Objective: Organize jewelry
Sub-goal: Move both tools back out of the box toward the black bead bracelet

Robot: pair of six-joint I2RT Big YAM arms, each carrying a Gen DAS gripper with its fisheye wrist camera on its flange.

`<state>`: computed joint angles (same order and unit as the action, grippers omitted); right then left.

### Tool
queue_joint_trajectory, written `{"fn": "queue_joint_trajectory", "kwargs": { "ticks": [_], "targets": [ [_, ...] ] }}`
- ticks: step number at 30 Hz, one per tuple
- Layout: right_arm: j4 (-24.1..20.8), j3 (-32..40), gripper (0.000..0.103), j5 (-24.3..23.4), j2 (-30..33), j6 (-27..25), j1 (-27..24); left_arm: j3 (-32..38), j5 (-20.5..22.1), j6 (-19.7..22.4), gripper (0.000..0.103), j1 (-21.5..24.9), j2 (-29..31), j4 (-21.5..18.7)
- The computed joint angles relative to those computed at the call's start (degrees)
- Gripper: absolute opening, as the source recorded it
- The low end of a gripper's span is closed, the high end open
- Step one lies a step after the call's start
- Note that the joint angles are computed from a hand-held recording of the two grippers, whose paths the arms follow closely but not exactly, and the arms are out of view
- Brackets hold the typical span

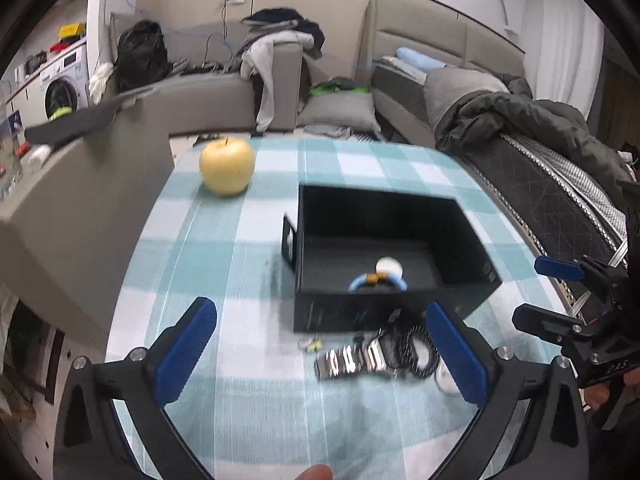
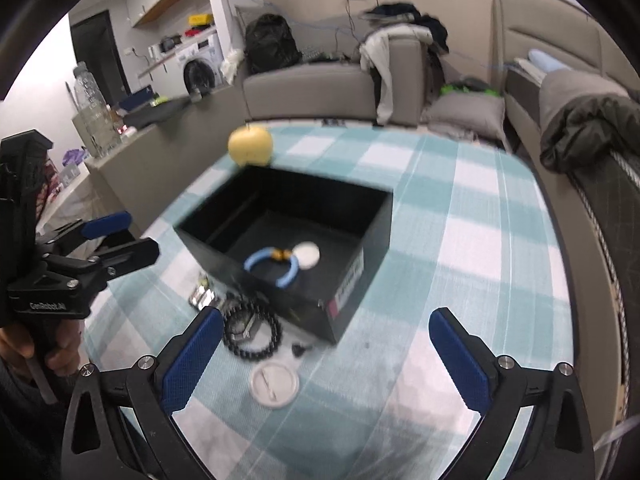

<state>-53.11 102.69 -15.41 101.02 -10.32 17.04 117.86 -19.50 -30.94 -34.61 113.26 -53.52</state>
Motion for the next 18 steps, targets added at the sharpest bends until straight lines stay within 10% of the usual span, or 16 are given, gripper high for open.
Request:
{"fn": "queue_joint_trajectory", "kwargs": {
  "ticks": [18],
  "targets": [
    [-12.01, 4.90, 0.083, -0.80, 5.46, -3.51, 2.44, 2.16, 3.33, -0.40, 0.102, -0.17, 2.69, -6.44]
  ]
}}
